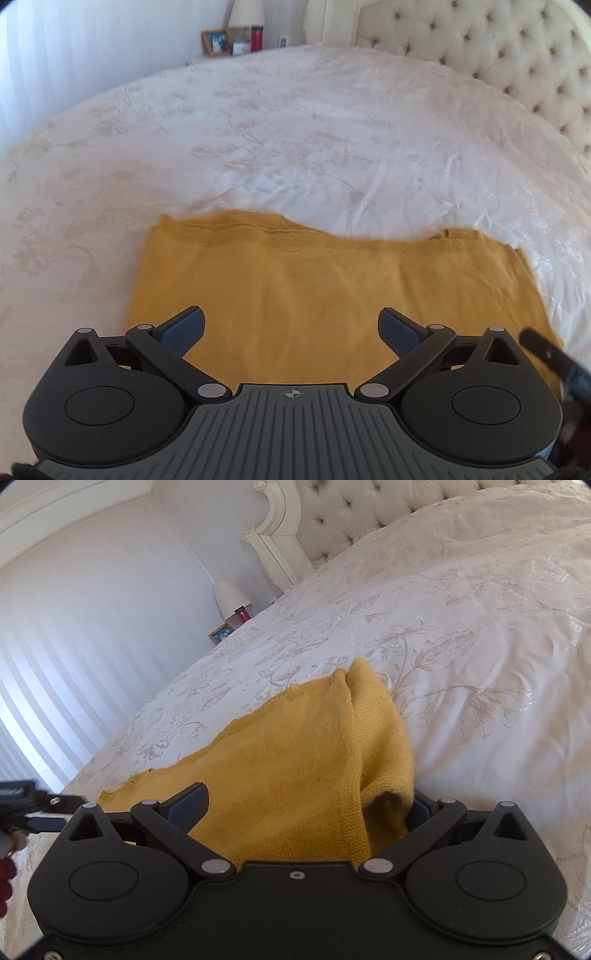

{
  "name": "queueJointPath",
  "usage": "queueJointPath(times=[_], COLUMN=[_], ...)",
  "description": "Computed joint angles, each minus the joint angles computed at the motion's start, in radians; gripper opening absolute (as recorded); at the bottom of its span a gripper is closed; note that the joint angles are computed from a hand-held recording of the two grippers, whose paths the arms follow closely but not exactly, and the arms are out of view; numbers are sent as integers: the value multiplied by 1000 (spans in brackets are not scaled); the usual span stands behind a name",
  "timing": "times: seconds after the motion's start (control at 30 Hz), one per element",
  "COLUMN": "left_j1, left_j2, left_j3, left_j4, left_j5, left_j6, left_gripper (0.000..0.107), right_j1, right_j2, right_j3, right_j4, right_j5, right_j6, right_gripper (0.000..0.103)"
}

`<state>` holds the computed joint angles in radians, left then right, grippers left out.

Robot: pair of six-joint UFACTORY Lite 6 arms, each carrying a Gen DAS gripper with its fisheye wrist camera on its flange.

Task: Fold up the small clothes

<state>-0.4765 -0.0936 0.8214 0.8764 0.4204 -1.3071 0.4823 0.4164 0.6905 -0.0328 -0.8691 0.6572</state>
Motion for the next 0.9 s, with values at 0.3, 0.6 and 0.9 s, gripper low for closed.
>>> queueJointPath(times=[0.3, 0.6, 0.9], left_j1=[-71, -134, -175], left_j2=[441, 523, 396], left_j3=[375, 435, 292], left_j4=[-86, -22, -30], left_j5=[159, 254, 242], left_j6=[18, -69, -117], left_gripper=[93, 95, 94], right_j1=[-33, -44, -45], right_j2=[8, 10, 9], right_j3=[-30, -35, -37], right_j4=[-58, -76, -78], right_j5=[-76, -92, -94], right_j6=[62, 78, 80], right_gripper=[103, 103, 103])
